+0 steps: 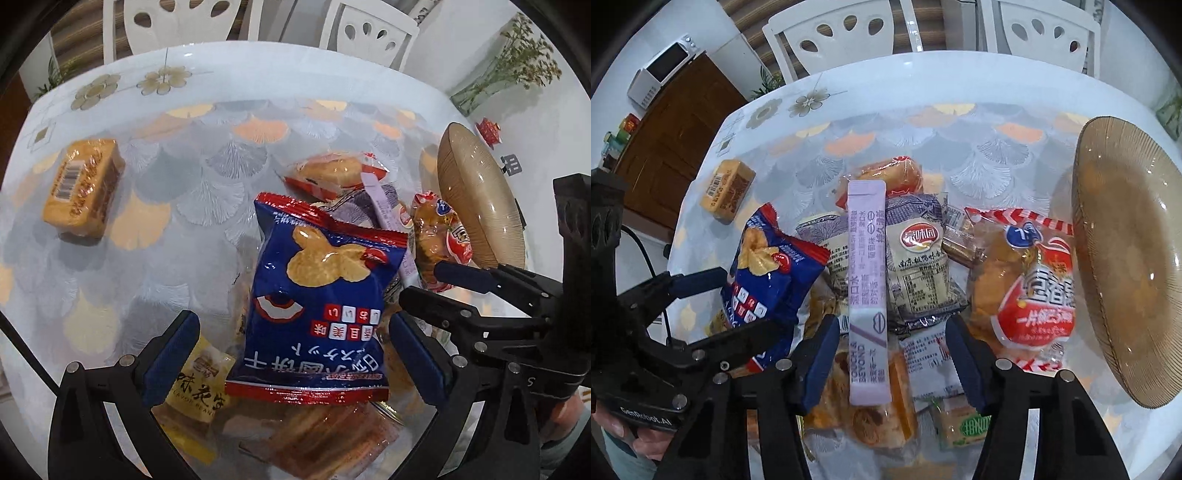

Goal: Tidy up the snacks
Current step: 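Grasp the blue snack bag with the left tool while the right tool grasps the purple stick packet, then carry both items over the brown glass bowl and open both tools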

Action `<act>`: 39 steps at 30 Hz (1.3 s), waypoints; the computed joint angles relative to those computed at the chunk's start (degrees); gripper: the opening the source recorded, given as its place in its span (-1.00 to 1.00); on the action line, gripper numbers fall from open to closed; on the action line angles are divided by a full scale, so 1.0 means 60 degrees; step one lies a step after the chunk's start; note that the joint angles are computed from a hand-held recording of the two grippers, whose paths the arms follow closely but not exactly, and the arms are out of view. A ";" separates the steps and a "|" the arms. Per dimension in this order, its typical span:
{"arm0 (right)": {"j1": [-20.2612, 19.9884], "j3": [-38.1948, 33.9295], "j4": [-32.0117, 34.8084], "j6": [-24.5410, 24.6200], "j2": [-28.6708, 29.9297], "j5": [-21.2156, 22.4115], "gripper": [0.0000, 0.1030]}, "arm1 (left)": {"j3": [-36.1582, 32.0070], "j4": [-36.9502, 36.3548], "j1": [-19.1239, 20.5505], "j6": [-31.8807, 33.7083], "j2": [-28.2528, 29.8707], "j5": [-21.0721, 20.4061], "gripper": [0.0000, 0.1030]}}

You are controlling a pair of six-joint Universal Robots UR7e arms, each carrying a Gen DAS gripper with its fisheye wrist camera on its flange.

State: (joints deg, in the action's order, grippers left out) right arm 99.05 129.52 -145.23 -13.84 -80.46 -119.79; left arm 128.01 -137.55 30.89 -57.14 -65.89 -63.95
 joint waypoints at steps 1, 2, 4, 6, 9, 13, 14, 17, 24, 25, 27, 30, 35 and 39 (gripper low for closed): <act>-0.0024 -0.0013 -0.0013 -0.0007 0.0036 0.0026 0.14 | 0.0030 -0.0033 0.0014 -0.0018 -0.0009 -0.0013 0.97; -0.0031 -0.0028 -0.0039 -0.0027 0.0087 0.0029 0.14 | 0.0047 -0.0038 0.0013 -0.0034 -0.0014 -0.0016 0.96; -0.0028 -0.0040 -0.0101 -0.0071 0.0184 -0.0004 0.13 | 0.0091 -0.0133 0.0040 0.0020 -0.0009 -0.0103 0.89; -0.0024 -0.0024 -0.0205 -0.0103 0.0282 -0.0068 0.05 | 0.0158 -0.0383 0.0106 0.0110 -0.0001 -0.0266 0.67; -0.0042 -0.0027 -0.0239 -0.0064 0.0390 -0.0067 -0.28 | 0.0300 -0.0908 0.0209 0.0116 -0.0003 -0.0596 0.36; -0.0132 0.0053 -0.0165 -0.0008 0.0245 0.0151 -0.61 | 0.0384 -0.0859 -0.0019 -0.0067 -0.0062 -0.0336 0.22; -0.0127 0.0102 -0.0218 -0.0048 0.0203 0.0108 -0.61 | 0.0401 -0.0788 -0.0084 -0.0144 -0.0098 -0.0257 0.19; -0.0162 0.0217 -0.0203 -0.0087 -0.0025 0.0262 -0.61 | 0.0462 -0.0637 -0.0264 -0.0424 -0.0217 -0.0087 0.13; 0.0040 0.0424 0.0034 -0.0188 -0.0806 0.0532 -0.61 | 0.0603 -0.0252 -0.0771 -0.1074 -0.0688 0.0284 0.01; 0.0064 0.0432 0.0112 -0.0180 -0.0916 0.0572 -0.61 | 0.0597 -0.0181 -0.0869 -0.1154 -0.0728 0.0349 0.00; 0.0119 0.0443 0.0327 -0.0153 -0.1214 0.0694 -0.61 | 0.0542 -0.0073 -0.1023 -0.1274 -0.0758 0.0434 -0.07; 0.0195 0.0437 0.0611 -0.0174 -0.1651 0.0820 -0.61 | 0.0378 0.0023 -0.1285 -0.1414 -0.0708 0.0598 -0.09; 0.0186 0.0315 0.1069 -0.0418 -0.2471 0.0916 -0.61 | -0.0078 -0.0007 -0.1607 -0.1458 -0.0346 0.0795 -0.09; -0.0013 0.0164 0.1412 -0.0534 -0.3087 0.0999 -0.61 | -0.0608 -0.0011 -0.1876 -0.1279 0.0111 0.0924 -0.10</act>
State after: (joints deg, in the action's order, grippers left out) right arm 98.97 130.51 -136.76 -17.04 -98.98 -113.80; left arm 124.36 -137.61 19.63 -64.81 -65.22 -58.41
